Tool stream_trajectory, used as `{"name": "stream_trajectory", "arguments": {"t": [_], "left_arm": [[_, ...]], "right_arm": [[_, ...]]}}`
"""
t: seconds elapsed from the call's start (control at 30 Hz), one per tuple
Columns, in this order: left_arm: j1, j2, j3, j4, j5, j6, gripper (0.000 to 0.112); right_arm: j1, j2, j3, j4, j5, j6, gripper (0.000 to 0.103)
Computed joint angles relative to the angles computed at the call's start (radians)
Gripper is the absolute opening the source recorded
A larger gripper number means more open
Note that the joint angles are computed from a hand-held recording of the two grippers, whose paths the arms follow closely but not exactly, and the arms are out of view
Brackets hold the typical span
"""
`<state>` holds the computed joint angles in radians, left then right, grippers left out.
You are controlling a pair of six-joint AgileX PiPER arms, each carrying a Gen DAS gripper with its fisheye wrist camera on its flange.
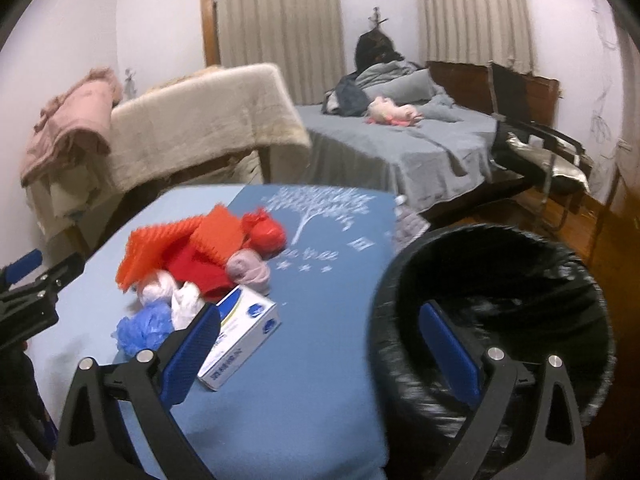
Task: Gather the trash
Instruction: 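Move the right tool to the white alcohol-pad box and grasp it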
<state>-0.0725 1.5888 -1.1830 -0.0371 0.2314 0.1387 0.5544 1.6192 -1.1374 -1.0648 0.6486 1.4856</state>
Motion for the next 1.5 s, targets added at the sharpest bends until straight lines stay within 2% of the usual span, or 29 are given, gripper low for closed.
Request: {"name": "stream_trajectory", "arguments": {"t": [0.17, 0.23, 0.43, 0.63, 0.8, 1.1, 1.27, 1.37, 1.5], "left_arm": [[0.041, 0.043, 0.005, -0.055, -0.012, 0.076, 0.098], [0.062, 0.062, 0.000, -0.157, -0.012, 0.180, 0.098], [0.092, 0.107, -0.020, -0.257, 0.005, 0.279, 0.098], [0.098, 0.129, -0.029, -0.274, 0.011, 0.297, 0.098], [0.095, 0.139, -0.030, -0.234, 0.017, 0.258, 0.098], [0.086, 0.147, -0.031, -0.215, 0.025, 0.247, 0.098], [0.080, 0.149, -0.031, -0.213, 0.028, 0.245, 0.098], [0.080, 0.147, -0.027, -0.210, 0.022, 0.245, 0.098], [0.089, 0.149, -0.035, -0.208, 0.029, 0.239, 0.098]], "right_arm": [[0.010, 0.122, -0.079, 0.078, -0.055, -0.064, 0.097], [0.021, 0.168, -0.116, 0.106, -0.052, -0.110, 0.097], [0.041, 0.258, -0.208, 0.193, -0.040, -0.248, 0.097], [0.053, 0.313, -0.263, 0.237, -0.021, -0.321, 0.097], [0.053, 0.351, -0.293, 0.262, 0.026, -0.362, 0.097], [0.023, 0.298, -0.230, 0.226, 0.106, -0.326, 0.097], [0.010, 0.257, -0.203, 0.235, 0.039, -0.299, 0.097], [0.001, 0.281, -0.244, 0.287, -0.004, -0.330, 0.097], [0.006, 0.342, -0.308, 0.262, 0.029, -0.316, 0.097]]}}
